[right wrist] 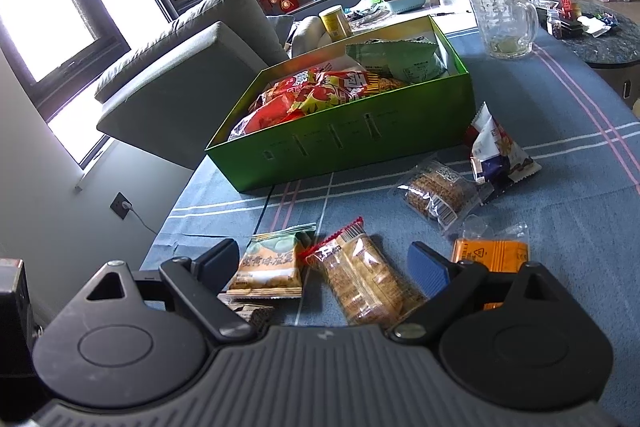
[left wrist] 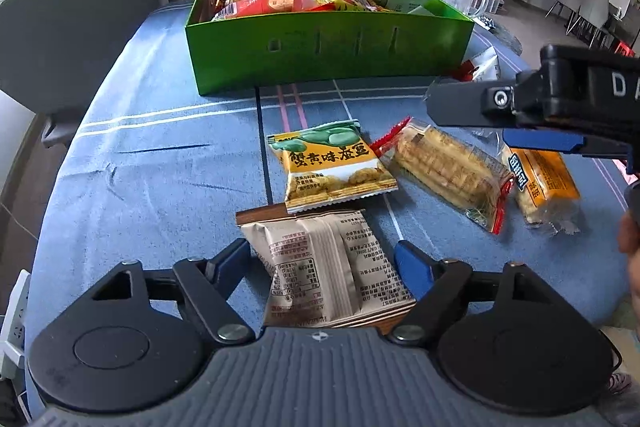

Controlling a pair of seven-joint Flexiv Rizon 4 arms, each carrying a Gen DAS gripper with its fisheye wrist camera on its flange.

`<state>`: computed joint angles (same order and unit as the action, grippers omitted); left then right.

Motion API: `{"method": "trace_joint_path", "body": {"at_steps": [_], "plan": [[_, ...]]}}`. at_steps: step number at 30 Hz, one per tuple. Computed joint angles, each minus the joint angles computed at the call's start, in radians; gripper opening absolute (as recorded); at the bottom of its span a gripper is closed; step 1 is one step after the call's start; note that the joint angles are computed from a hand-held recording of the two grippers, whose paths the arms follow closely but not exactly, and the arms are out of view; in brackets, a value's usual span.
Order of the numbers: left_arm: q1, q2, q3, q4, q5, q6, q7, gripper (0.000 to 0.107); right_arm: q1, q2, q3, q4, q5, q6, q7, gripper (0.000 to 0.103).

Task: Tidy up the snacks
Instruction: 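Grasp the brown paper-wrapped snack with the left gripper, then reach the right gripper to the yellow-green bean bag while the left holds the paper snack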

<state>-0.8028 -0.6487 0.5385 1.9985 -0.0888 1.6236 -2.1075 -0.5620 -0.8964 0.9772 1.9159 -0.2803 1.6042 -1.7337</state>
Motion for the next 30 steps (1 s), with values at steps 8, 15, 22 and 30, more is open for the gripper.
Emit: {"method": "trace_joint_path", "body": {"at_steps": [8,15,22,30], "plan": [[-0.056,-0.004,0.077,0.009,0.008,-0.03,-0.045,0.075,-0.002,0.001,0.003,0.004,0.0,0.001,-0.004,0.077],[-0.01,0.007,0.032,0.049,0.017,0.075,-0.018,0.059,0.002,-0.002,0.011,0.004,0.0,-0.01,-0.01,0.077],[-0.062,0.002,0.08,0.099,-0.084,0.13,0.021,0.058,-0.009,-0.013,0.052,-0.005,0.025,-0.059,-0.045,0.077],[-0.112,0.008,0.122,0.176,-0.207,0.197,0.062,0.058,0.031,-0.016,0.076,-0.065,0.121,-0.198,-0.07,0.077]]}}
